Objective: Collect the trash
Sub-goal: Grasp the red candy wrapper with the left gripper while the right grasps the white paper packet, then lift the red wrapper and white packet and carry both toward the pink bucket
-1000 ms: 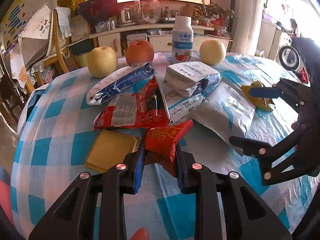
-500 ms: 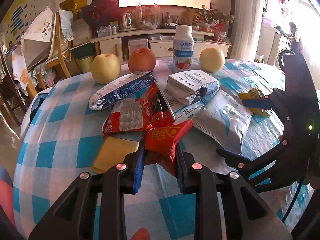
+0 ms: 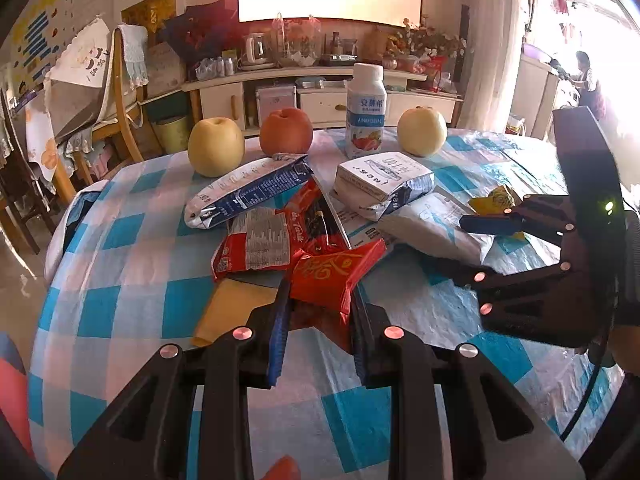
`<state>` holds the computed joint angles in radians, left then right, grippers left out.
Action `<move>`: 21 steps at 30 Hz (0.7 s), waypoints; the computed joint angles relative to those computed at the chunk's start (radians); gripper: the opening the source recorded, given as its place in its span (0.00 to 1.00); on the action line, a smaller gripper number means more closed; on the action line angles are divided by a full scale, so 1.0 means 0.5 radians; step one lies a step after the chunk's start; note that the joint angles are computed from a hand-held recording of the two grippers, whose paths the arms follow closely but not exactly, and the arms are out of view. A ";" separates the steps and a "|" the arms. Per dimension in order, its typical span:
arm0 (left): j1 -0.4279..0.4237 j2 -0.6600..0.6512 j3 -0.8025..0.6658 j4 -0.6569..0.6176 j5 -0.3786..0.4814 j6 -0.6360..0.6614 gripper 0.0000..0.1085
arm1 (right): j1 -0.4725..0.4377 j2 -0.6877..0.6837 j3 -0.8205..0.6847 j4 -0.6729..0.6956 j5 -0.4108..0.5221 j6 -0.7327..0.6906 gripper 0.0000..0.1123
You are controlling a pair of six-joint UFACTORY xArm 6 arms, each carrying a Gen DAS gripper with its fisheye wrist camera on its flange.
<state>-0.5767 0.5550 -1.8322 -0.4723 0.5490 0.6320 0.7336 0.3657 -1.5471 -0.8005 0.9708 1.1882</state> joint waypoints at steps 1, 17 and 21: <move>0.004 0.000 -0.004 -0.009 -0.001 0.006 0.26 | -0.003 -0.029 0.030 -0.024 -0.044 0.026 0.37; 0.024 0.001 -0.037 -0.083 -0.007 0.038 0.26 | 0.001 -0.362 0.319 -0.366 -0.383 0.541 0.22; 0.032 -0.012 -0.033 -0.114 -0.017 0.051 0.26 | 0.014 -0.396 0.332 -0.450 -0.393 0.642 0.19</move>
<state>-0.5608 0.5491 -1.8485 -0.5290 0.5404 0.6577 0.7406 0.1677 -1.3811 -1.0253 0.7741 1.5094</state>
